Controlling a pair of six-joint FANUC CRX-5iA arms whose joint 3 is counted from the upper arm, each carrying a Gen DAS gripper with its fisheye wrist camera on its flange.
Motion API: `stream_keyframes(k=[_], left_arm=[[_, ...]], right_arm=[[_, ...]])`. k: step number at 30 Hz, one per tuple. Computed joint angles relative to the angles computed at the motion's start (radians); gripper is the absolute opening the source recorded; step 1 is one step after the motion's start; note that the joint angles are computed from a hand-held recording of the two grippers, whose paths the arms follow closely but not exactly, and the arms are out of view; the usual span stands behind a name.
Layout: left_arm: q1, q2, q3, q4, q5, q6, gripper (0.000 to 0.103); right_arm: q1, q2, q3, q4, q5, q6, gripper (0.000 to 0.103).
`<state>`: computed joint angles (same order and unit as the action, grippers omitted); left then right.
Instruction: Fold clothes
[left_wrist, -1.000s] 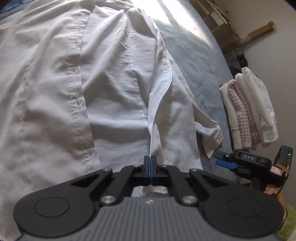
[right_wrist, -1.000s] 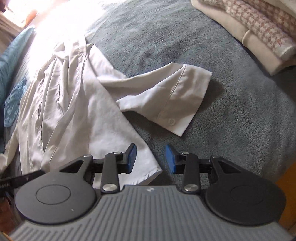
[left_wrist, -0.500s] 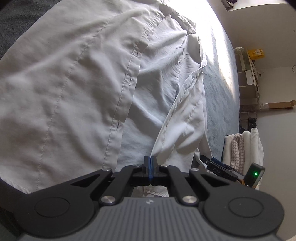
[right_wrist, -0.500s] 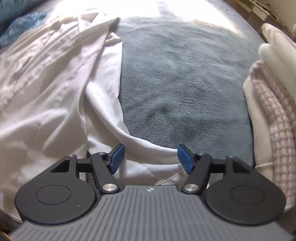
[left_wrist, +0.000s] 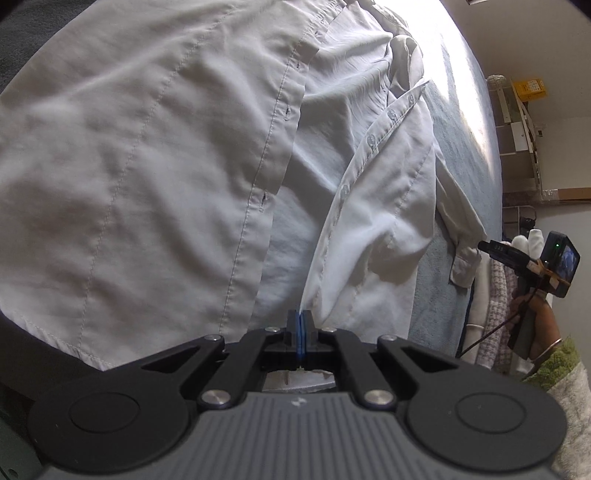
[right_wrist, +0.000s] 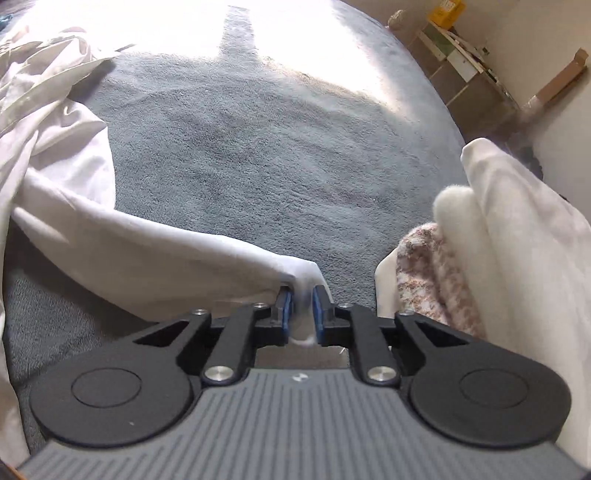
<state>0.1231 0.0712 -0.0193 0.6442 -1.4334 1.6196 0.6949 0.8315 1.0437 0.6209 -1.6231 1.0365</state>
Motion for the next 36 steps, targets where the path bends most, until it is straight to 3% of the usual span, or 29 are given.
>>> stream_keyframes(k=[1, 3, 7, 9, 12, 14, 17, 19, 20, 21, 28, 32, 36], left_arm=[[-0.003, 0.004, 0.005, -0.004, -0.001, -0.001, 0.000], [-0.009, 0.012, 0.015, -0.011, -0.005, -0.003, 0.000], [-0.016, 0.025, 0.029, -0.016, -0.009, 0.003, 0.000], [-0.017, 0.031, 0.034, -0.018, -0.013, 0.003, 0.000], [-0.024, 0.043, 0.046, -0.024, -0.022, 0.002, 0.000], [-0.024, 0.047, 0.054, -0.030, -0.032, -0.006, 0.000], [-0.021, 0.050, 0.068, -0.041, -0.047, -0.022, 0.000], [-0.011, 0.047, 0.074, -0.044, -0.062, -0.016, 0.000], [-0.005, 0.044, 0.077, -0.045, -0.070, -0.011, 0.000], [0.002, 0.037, 0.075, -0.044, -0.074, -0.008, 0.000], [-0.014, 0.019, 0.045, -0.062, -0.077, -0.037, 0.000], [-0.061, 0.029, 0.053, -0.141, -0.054, -0.110, 0.000], [-0.065, 0.031, 0.040, -0.140, -0.035, -0.150, 0.000]], right_arm=[[-0.002, 0.008, 0.020, -0.009, -0.012, 0.004, 0.038], [0.022, -0.055, -0.066, 0.002, 0.009, 0.001, 0.055], [0.088, -0.218, -0.236, -0.017, 0.040, -0.027, 0.063], [0.107, -0.294, -0.266, -0.135, 0.059, -0.058, 0.067], [0.074, -0.368, -0.261, -0.481, 0.070, -0.123, 0.069], [0.058, -0.395, -0.314, -0.618, 0.093, -0.188, 0.069], [0.034, -0.421, -0.401, -0.767, 0.158, -0.280, 0.065], [0.040, -0.427, -0.436, -0.812, 0.178, -0.321, 0.039], [0.049, -0.425, -0.442, -0.814, 0.177, -0.328, 0.010], [0.060, -0.419, -0.434, -0.798, 0.167, -0.316, 0.005], [0.111, -0.390, -0.355, -0.701, 0.102, -0.281, 0.001], [0.143, -0.302, -0.253, -0.638, -0.015, -0.231, 0.004], [0.153, -0.232, -0.138, -0.598, -0.103, -0.235, 0.009]])
